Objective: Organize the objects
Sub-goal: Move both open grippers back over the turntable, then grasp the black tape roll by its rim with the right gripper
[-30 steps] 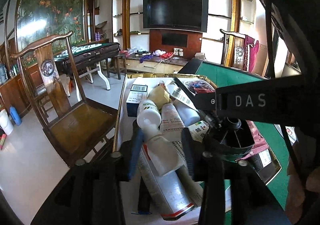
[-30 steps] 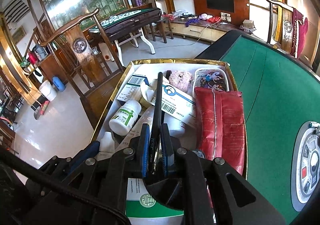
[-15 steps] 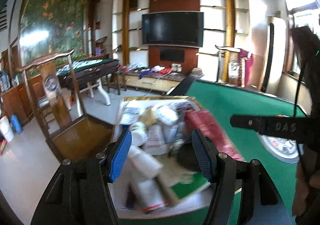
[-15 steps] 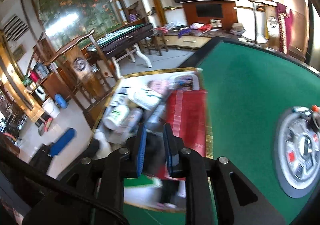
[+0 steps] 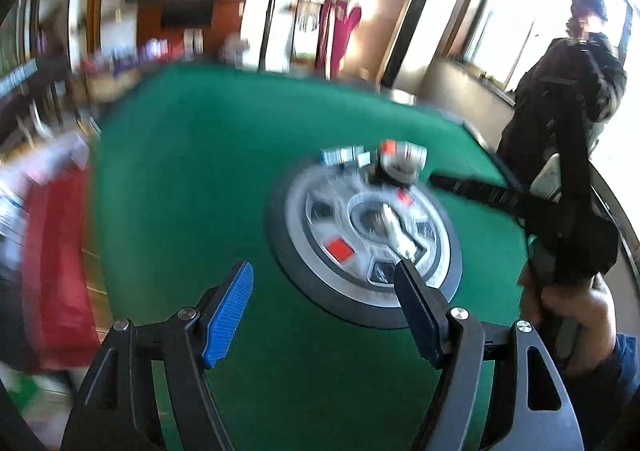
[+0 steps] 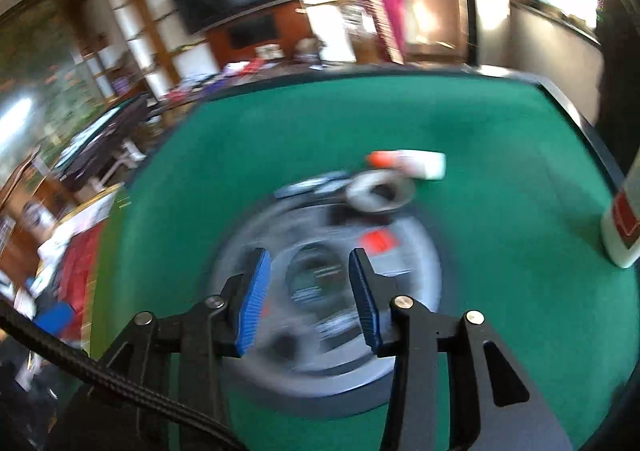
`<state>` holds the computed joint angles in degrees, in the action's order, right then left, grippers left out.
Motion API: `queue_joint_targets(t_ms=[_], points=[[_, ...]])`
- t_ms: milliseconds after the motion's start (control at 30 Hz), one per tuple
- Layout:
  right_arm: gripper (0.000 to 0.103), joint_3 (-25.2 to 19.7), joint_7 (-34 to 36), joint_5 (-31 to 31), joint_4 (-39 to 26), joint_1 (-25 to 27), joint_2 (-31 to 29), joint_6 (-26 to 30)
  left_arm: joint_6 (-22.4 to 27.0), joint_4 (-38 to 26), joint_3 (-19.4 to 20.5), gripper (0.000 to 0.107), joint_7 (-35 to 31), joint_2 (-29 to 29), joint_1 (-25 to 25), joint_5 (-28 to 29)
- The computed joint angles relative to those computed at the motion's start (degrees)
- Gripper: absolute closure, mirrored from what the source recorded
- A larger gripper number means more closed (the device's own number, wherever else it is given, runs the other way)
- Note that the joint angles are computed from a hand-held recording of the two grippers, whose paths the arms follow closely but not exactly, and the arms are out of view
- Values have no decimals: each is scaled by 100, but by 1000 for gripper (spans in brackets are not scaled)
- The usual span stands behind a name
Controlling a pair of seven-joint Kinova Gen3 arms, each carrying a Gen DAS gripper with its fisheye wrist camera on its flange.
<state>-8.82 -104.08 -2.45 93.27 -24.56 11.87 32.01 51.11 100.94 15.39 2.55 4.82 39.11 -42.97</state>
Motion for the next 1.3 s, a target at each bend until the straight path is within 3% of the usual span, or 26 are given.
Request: queue_joint_targets(t_ms=[67,133,233,300,400,467,633,667,700,733,800,867,967,1067,1200,1300], points=[[64,62,16,-17,-239,115,203,192,-186,42,-191,41,-11,114,80,106],[62,45,146,-100,-458,231,389,298,0,71,-428,41,31,218,438,-161],[57,220,7,223,-876,-4,685,539,403,100,-181,41,330,214,437,-426],[43,162,36,269,-1036,14,830,554,409,155,-72,41,449,178,330,-450],[38,268,398,-121,-944,-8,890,285,370,166,-117,41,395,198,317,-378],[31,649,528,-313,-1063,-343,992,406,376,178,-53,41,405,192,298,-410],[32,1976,848,-531,-1303,-1485,1260,674,554,156,-17,41,461,199,389,-541],[34,2241,734,-432,-1246,-1744,1266,609,536,155,-46,41,446,209,391,-530],[45,2507,684,-427,-1138,-1982,1228,514,496,159,-120,41,409,209,433,-497],[46,2772,699,-515,-1094,-2180,1216,512,459,168,-114,41,407,203,412,-504],[46,3012,842,-887,-923,-2261,1098,492,356,218,-33,41,401,159,325,-530],[46,2827,1052,-1353,-472,-1985,726,363,235,237,-24,41,349,102,283,-595],[46,2240,1715,-1933,288,-1295,4,355,61,-28,387,41,-257,142,-407,-288],[46,2196,2414,-2588,1067,-1012,-764,359,560,-773,1141,42,-956,614,-1182,-369],[46,3044,3346,-3268,2075,-1612,-1826,114,1209,-1835,2203,45,-1888,1584,-2077,-856],[46,3840,4045,-3872,2315,-2065,-2069,187,1673,-2631,2999,45,-2587,2331,-2564,-1115]])
